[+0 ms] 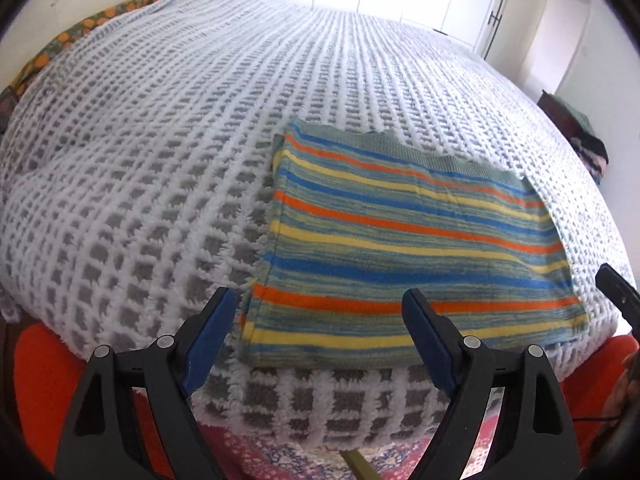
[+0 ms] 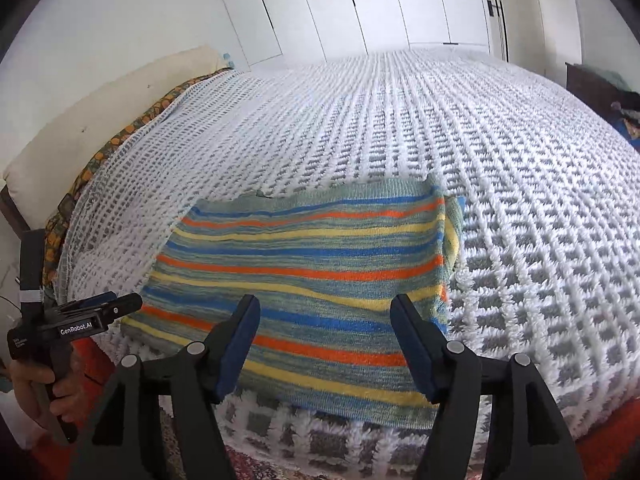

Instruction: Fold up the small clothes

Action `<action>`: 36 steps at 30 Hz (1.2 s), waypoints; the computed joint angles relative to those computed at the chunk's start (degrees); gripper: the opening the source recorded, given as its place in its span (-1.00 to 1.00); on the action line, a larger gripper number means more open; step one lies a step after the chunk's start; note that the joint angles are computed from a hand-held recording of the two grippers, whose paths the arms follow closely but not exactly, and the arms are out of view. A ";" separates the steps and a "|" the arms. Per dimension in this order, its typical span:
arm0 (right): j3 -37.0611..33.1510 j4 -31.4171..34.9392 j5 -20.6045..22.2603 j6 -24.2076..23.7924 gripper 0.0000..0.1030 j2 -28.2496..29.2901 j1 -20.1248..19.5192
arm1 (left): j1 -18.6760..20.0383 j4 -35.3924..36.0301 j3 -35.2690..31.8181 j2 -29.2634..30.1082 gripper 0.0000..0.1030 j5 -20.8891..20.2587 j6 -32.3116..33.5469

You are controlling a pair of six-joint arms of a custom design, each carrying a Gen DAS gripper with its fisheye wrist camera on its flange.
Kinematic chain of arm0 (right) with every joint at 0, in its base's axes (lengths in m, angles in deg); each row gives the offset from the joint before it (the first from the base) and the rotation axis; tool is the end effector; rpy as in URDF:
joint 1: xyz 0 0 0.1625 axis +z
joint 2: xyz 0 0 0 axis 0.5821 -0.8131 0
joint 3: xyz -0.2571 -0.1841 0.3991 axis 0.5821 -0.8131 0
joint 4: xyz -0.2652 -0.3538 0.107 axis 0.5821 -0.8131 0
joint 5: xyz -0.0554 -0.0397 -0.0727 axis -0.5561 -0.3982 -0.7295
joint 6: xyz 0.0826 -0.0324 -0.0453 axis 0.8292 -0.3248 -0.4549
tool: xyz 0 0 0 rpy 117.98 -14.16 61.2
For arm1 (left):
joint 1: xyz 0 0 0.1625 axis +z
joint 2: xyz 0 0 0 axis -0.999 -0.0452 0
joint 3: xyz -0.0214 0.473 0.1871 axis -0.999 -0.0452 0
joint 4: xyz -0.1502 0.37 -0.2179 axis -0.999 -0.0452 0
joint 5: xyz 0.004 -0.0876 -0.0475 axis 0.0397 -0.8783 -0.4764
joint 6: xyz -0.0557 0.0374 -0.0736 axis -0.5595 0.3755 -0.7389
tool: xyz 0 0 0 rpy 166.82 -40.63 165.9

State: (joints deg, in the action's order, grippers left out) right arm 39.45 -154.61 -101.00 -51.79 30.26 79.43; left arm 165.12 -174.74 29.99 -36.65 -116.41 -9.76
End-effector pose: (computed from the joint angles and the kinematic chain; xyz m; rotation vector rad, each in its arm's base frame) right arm 0.4030 -0.7351 0.0034 0.1262 -2.2237 0.9682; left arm 0.0105 -0.8174 0.3979 0.5280 2.4571 -0.6178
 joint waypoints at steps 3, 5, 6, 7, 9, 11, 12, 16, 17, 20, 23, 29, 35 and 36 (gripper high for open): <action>-3.12 -4.35 -4.38 -6.00 0.47 2.25 2.54 | -0.21 -3.77 0.96 -1.58 0.68 -1.74 0.03; -5.79 -8.87 -7.12 -9.96 0.63 3.83 4.34 | -0.49 -6.95 2.16 -3.06 0.71 -3.19 0.80; -7.59 -10.53 -8.11 -11.66 0.66 4.69 5.27 | -0.64 -8.12 2.58 -3.69 0.73 -3.77 1.13; -9.55 -11.76 -8.58 -13.27 0.68 5.48 6.17 | -0.88 -8.94 3.07 -4.48 0.74 -4.27 1.25; -12.85 -14.73 -8.79 -16.38 0.69 6.37 8.03 | -1.13 -8.30 2.96 -5.83 0.74 -5.95 0.48; -16.36 -17.31 -8.01 -18.39 0.76 7.17 9.81 | -1.80 -6.84 2.50 -7.21 0.74 -7.65 -0.51; -18.03 -18.29 -6.86 -19.42 0.84 7.46 10.60 | -2.41 -6.66 2.30 -7.81 0.74 -8.11 -0.35; -23.01 -21.50 -2.45 -24.50 0.89 7.95 13.04 | -6.37 -8.38 2.77 -10.31 0.77 -6.95 3.61; -23.77 -22.04 -1.85 -25.33 0.93 7.96 13.45 | -7.36 -9.14 3.18 -11.09 0.88 -7.01 4.30; -24.60 -24.39 -1.03 -27.70 0.99 8.07 13.88 | -9.49 -9.33 3.90 -12.69 0.93 -7.15 4.23; -24.63 -24.50 -2.21 -26.72 0.99 8.77 12.87 | -9.92 -4.56 2.78 -12.88 0.93 -8.05 2.67; -18.46 -14.87 -5.58 -10.49 0.99 7.30 9.43 | -7.97 -1.93 2.81 -10.16 0.94 -5.56 1.67; -16.26 -11.01 -10.68 -7.71 0.99 6.95 9.25 | -6.64 3.69 1.31 -8.42 0.93 -8.45 0.04; -16.22 -10.86 -11.43 -7.83 0.99 6.93 9.32 | -6.86 3.48 1.62 -8.53 0.93 -8.75 0.76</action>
